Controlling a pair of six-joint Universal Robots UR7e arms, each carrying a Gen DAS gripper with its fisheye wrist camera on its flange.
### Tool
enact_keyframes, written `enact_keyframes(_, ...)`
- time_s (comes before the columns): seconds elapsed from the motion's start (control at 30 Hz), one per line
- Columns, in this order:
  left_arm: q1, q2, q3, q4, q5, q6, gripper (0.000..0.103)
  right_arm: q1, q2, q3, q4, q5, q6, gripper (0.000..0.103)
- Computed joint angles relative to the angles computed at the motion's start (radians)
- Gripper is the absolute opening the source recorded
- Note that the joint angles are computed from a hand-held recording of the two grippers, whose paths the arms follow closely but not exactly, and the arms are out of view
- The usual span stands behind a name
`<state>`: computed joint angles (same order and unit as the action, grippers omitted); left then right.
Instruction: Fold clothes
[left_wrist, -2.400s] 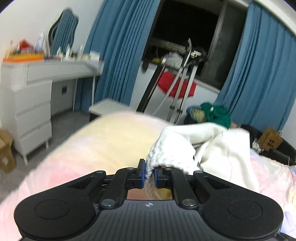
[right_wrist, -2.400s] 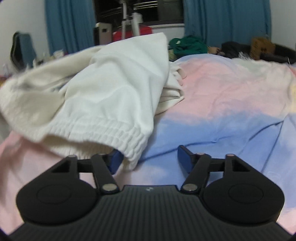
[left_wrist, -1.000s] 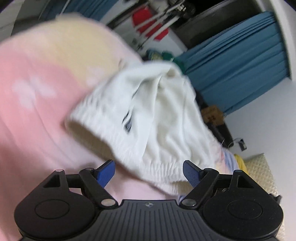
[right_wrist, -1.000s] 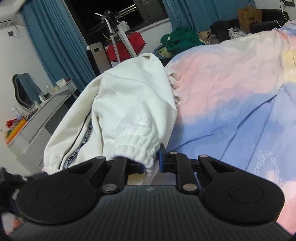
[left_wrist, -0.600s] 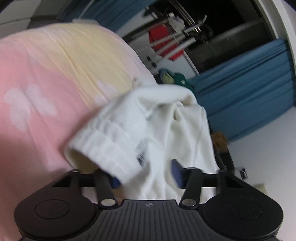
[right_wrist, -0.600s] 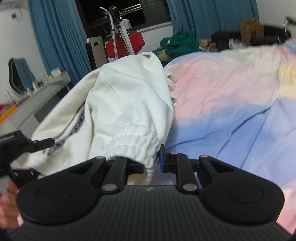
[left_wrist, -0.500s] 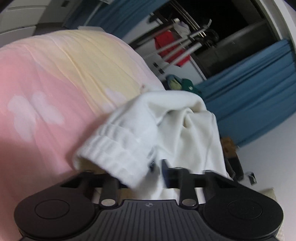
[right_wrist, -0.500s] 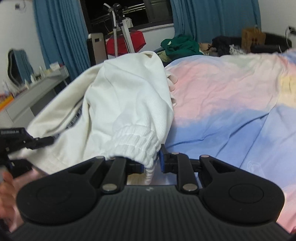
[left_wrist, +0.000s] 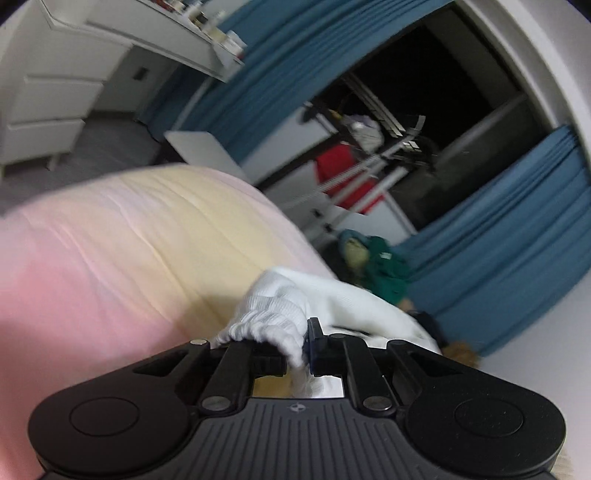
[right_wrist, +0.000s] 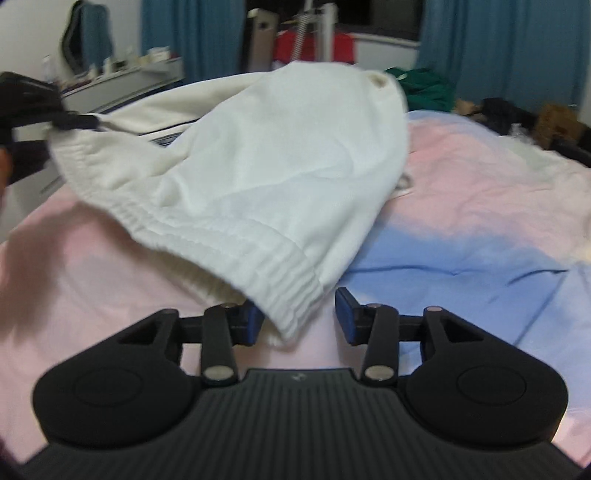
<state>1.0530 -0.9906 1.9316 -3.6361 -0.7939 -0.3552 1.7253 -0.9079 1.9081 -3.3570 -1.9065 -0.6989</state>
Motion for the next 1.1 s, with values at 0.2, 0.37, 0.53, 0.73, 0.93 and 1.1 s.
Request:
enact_keyframes(0.2, 0.04, -0.018, -0.034, 0.182, 0.034, -0.047, 0.013, -0.041, -0.119, 0.0, 0.283, 0.214, 0.142, 0.049)
enact_keyframes(0.37, 0.049, -0.059, -0.033, 0.251, -0.016, -0.066, 0.017, -0.106, -0.164, -0.023, 0.389, 0.409, 0.321, 0.063)
enact_keyframes(0.53, 0.006, -0.117, 0.018, 0.327, 0.006, -0.041, 0.024, -0.149, -0.143, -0.049, 0.386, 0.441, 0.502, 0.064)
enact_keyframes(0.73, -0.121, -0.145, 0.104, 0.305, 0.183, 0.212, 0.057, -0.177, -0.095, -0.076, 0.341, 0.467, 0.657, 0.065)
enact_keyframes(0.93, -0.162, -0.007, 0.064, -0.039, 0.266, 0.706, 0.078, -0.177, -0.072, -0.091, 0.337, 0.464, 0.678, 0.065)
enact_keyframes(1.1, -0.112, 0.073, -0.01, -0.024, 0.23, 0.899, 0.077, -0.181, -0.076, -0.086, 0.338, 0.467, 0.687, 0.064)
